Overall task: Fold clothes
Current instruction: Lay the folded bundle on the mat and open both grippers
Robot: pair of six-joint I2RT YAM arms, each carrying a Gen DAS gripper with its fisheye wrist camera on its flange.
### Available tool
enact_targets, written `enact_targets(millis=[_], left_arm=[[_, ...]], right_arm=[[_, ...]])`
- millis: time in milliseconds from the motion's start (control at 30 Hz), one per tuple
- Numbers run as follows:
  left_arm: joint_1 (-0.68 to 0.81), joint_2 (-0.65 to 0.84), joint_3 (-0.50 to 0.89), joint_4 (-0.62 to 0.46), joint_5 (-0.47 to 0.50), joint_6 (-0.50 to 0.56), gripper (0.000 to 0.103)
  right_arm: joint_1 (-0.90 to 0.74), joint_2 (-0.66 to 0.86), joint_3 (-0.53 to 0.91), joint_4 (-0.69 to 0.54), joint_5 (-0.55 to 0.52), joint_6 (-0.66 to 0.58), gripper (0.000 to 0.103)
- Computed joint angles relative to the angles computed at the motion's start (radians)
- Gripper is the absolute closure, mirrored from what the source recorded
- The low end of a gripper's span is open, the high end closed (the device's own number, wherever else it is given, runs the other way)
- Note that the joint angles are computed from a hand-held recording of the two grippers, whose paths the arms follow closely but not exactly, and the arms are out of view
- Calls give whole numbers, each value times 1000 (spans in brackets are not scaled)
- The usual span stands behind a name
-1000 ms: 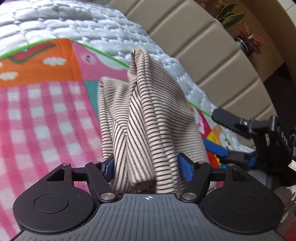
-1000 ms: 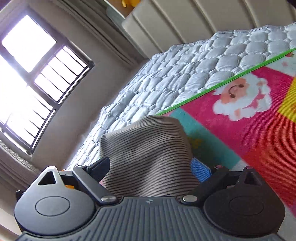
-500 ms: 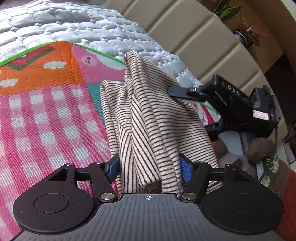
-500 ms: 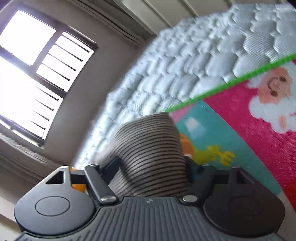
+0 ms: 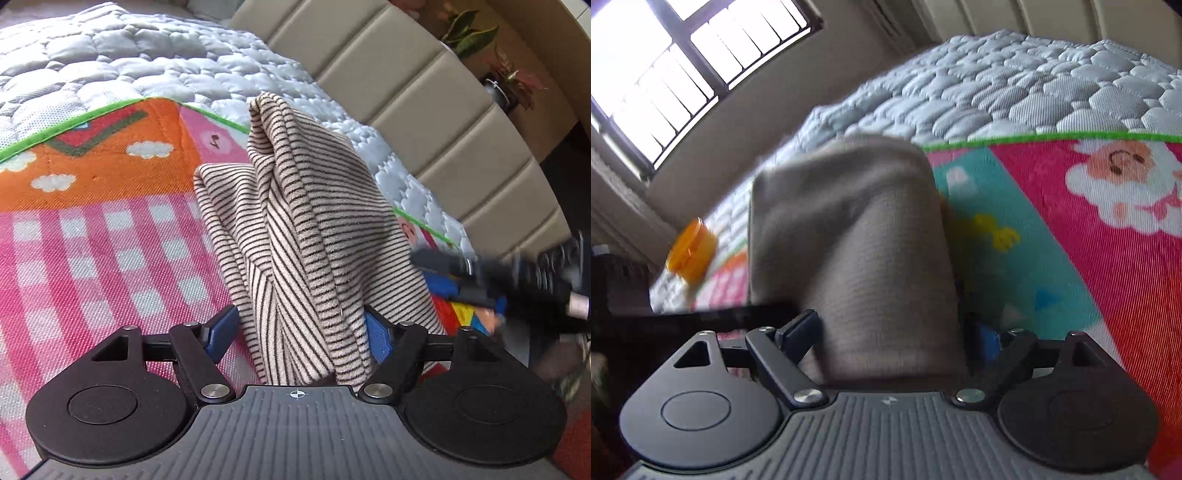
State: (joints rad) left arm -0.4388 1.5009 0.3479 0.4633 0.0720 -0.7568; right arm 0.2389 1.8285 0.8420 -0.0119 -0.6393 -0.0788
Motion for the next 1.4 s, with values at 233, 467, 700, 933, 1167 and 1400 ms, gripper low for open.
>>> enact_targets(millis=[233, 467, 700, 933, 1167, 1400], left_arm=[[-13, 7, 17, -10, -15, 15, 27], [6, 180, 129, 92, 43, 44, 28], [-3, 172, 250, -42, -3, 173, 31], [-34, 35, 375, -146, -48, 395, 27], [94, 391, 729, -355, 45, 427, 41], [139, 478, 691, -222, 84, 416, 36]], right_arm=[[-12, -53, -86, 65, -26, 36, 29], [-34, -80, -115, 139, 21, 90, 33], [-8, -172, -160, 184, 184, -54, 28], [154, -280, -284, 396, 414, -86, 8], [295, -74, -168, 455, 551, -164, 0], [331, 16, -81, 421, 611, -194, 0]])
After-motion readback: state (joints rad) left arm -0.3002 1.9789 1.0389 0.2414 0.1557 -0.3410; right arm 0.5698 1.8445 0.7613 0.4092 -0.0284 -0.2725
